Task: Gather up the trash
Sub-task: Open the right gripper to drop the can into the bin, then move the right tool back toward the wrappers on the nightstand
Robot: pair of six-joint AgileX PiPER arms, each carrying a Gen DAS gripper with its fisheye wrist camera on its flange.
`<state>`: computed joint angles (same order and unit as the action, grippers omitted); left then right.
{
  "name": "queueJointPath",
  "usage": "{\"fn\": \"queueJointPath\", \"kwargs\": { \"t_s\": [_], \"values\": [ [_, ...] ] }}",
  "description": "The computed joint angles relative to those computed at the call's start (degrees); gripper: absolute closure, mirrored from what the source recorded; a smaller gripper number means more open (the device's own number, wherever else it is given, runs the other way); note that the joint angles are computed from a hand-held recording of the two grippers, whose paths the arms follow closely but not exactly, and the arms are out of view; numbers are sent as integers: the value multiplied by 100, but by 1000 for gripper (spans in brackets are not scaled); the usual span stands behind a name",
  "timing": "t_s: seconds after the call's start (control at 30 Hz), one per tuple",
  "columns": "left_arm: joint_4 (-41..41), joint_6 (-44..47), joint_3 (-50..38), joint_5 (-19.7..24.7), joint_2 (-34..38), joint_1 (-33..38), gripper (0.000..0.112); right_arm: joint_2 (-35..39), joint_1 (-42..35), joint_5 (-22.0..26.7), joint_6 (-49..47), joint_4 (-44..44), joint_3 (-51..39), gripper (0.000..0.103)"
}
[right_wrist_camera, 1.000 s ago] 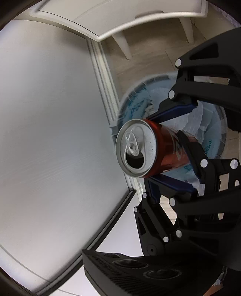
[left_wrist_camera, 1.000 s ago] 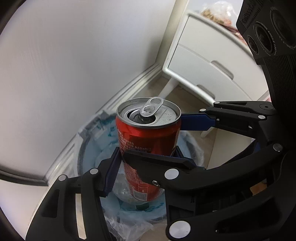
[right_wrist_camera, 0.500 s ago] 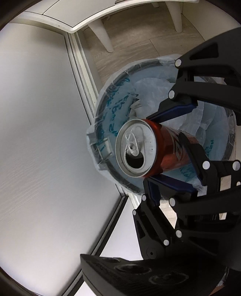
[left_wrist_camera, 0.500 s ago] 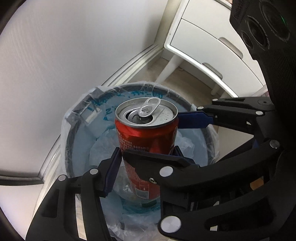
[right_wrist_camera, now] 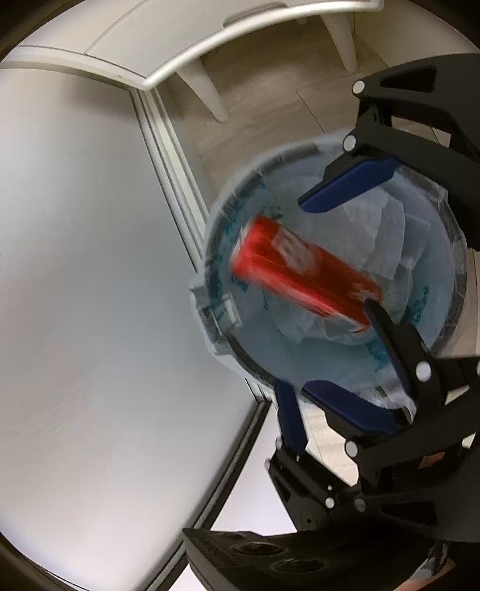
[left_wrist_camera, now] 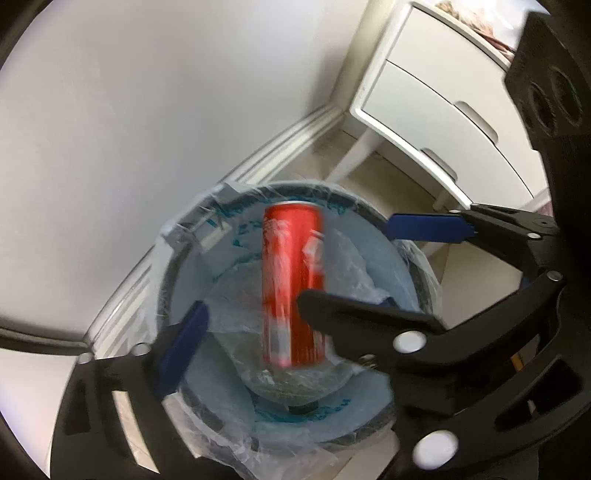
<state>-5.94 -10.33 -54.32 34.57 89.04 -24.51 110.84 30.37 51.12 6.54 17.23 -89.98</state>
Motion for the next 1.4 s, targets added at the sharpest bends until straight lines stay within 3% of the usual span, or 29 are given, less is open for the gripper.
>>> {"fn": "queueJointPath", "kwargs": {
  "t_s": [0.1,0.33,0.5,0.7,1.0,1.4],
  "values": [
    [316,-223,-15,-1,-17,-43,15,-102,78,54,254,-452,-32,7],
    [540,-369,-114,162,-391,-142,15,-725,-30,126,850,-1103,1,7],
    [693,-693,-350,443,-855,-198,15,-1191,-133,384,1477,-1699,-138,7],
    [1476,-1420,-1108,987,-1116,-789,15,-1767,-341,738,1937,-2331,-511,7],
    [2089,-1701,-3462,1845,-351,-1734,15,-2287,-1168,1582,1463,-2855,-1435,7],
    [1999,-1281,-7372,3180,1660,-2434,15,-3232,-2727,1562,324,-2938,-1384,7]
  ]
}}
